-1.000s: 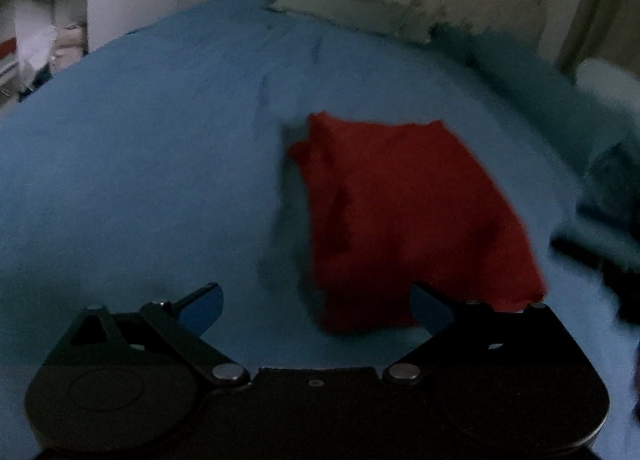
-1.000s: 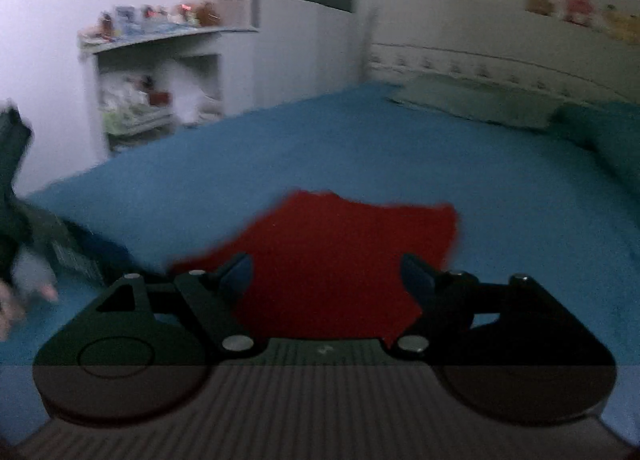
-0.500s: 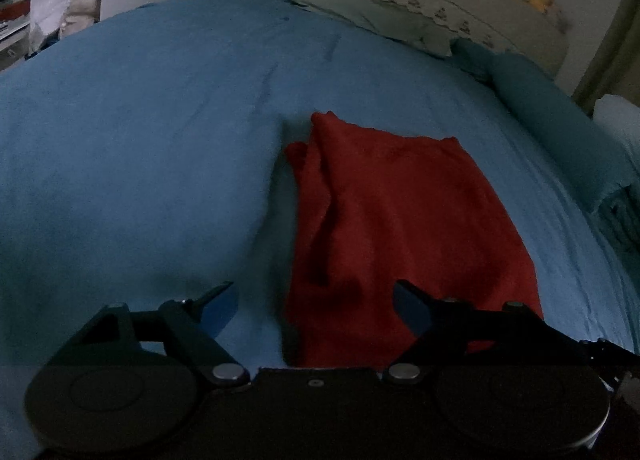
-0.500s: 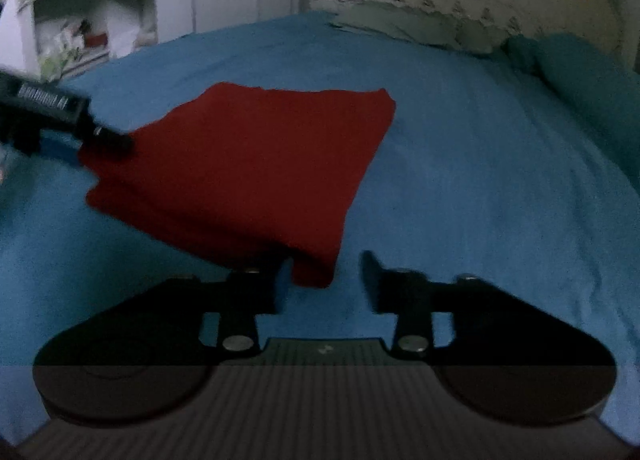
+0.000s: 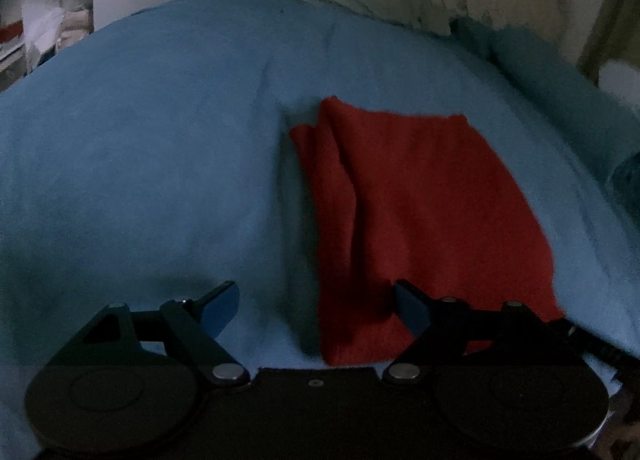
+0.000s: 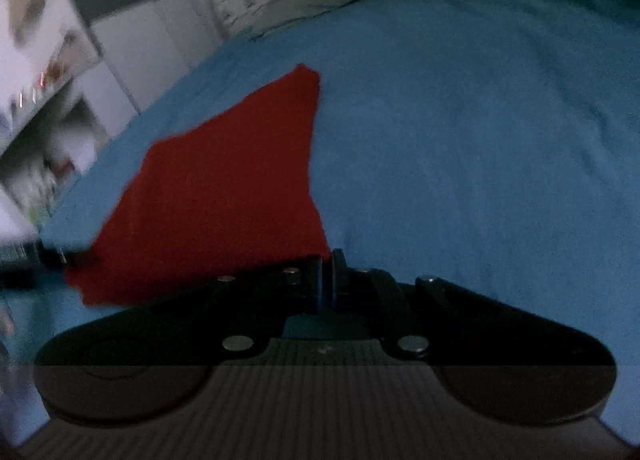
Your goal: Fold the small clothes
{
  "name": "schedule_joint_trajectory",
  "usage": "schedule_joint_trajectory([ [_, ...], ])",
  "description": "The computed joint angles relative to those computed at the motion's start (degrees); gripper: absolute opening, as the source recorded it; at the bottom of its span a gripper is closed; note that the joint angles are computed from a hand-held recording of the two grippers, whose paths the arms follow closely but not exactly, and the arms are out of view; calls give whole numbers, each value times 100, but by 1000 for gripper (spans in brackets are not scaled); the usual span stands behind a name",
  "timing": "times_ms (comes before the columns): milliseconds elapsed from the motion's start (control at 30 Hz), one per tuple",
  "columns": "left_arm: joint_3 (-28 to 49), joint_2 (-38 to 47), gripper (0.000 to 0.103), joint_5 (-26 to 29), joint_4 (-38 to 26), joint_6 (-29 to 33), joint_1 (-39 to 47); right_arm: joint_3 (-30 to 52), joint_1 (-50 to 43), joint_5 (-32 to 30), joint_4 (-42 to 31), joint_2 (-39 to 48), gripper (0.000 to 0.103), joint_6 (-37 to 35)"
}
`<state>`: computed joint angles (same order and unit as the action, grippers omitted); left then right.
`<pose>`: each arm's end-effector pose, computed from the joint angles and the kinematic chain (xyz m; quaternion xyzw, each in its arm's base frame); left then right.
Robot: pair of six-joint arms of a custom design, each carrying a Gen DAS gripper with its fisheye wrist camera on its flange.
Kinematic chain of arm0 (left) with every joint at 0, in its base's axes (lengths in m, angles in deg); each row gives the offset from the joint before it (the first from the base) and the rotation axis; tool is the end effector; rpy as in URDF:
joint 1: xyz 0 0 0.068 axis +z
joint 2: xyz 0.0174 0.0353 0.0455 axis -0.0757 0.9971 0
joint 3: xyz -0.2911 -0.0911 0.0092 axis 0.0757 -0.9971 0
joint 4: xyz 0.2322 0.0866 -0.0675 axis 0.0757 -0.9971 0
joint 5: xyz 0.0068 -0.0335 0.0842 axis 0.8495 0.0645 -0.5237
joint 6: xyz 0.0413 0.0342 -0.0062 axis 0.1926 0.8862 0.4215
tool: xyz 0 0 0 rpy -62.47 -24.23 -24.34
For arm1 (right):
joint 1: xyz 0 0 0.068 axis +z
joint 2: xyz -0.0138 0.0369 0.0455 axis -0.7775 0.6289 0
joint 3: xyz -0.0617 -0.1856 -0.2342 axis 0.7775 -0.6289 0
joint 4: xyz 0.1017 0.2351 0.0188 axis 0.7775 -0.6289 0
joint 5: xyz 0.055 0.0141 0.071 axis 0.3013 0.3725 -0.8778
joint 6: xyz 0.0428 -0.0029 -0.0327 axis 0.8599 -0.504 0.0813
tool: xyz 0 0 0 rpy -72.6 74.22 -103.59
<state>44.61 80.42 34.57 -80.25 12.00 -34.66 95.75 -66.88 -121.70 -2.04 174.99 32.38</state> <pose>0.1718 -0.0826 0.1244 -0.2227 0.9115 -0.0120 0.3457 0.3023 -0.0613 0.0438 -0.0757 0.8900 0.2568 0.3691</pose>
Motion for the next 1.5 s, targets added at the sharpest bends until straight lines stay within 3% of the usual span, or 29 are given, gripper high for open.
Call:
schedule_joint_trajectory([
  [167, 116, 675, 87, -79, 54, 93, 3, -146, 2, 88, -333, -403, 22, -797],
  [300, 217, 738, 87, -197, -65, 154, -77, 157, -230, -155, -1568, -823, 26, -1340],
  [367, 166, 666, 86, -158, -69, 111, -61, 205, -385, -235, -2060, -1160, 35, -1655],
  [400, 189, 539, 83, -120, -232, 22, -73, 291, -480, -298, -2403, -1342, 48, -1864],
  [433, 277, 334, 80, -54, -545, -45, -80, 348, -540, -330, -2653, -1533, 62, -1992],
  [467, 468, -10, 80, -70, -1103, -180, -161, 423, -591, -368, -2906, -1748, 68, -2111],
  [567, 1051, -901, 90, -263, -2239, -82, -321, 895, -696, -604, -3731, -2222, 99, -2388],
  [600, 1305, -1159, 101, -301, -2608, 51, -303, 1155, -709, -649, -4113, -2331, 103, -2436],
  [700, 1998, -1562, 103, -125, -3168, 718, 107, 2046, -567, -646, -5092, -2351, 103, -2307],
  [833, 2537, -1352, 103, 1608, -3009, 1640, 1682, 3640, -90, -292, -6490, -1782, 103, -1890],
  [933, 2687, -650, 103, 2615, -2606, 1979, 2637, 4583, 378, 45, -6839, -1101, 103, -1379],
  [1033, 2771, 183, 97, 3036, -2316, 2166, 3012, 5339, 758, 307, -7167, -380, 103, -1005],
  [1233, 2648, 1626, 77, 3817, -1373, 2157, 3395, 5805, 1272, 784, -7219, 497, 103, -760],
  [1367, 2443, 2069, 69, 4194, -693, 2025, 3447, 5863, 1326, 812, -7177, 783, 99, -797],
  [1433, 2424, 2175, 61, 4334, -423, 2053, 3465, 6012, 1284, 657, -7407, 936, 90, -896],
  [1500, 2498, 2277, 61, 4358, -355, 2072, 3439, 6214, 1254, 542, -7741, 1104, 90, -988],
])
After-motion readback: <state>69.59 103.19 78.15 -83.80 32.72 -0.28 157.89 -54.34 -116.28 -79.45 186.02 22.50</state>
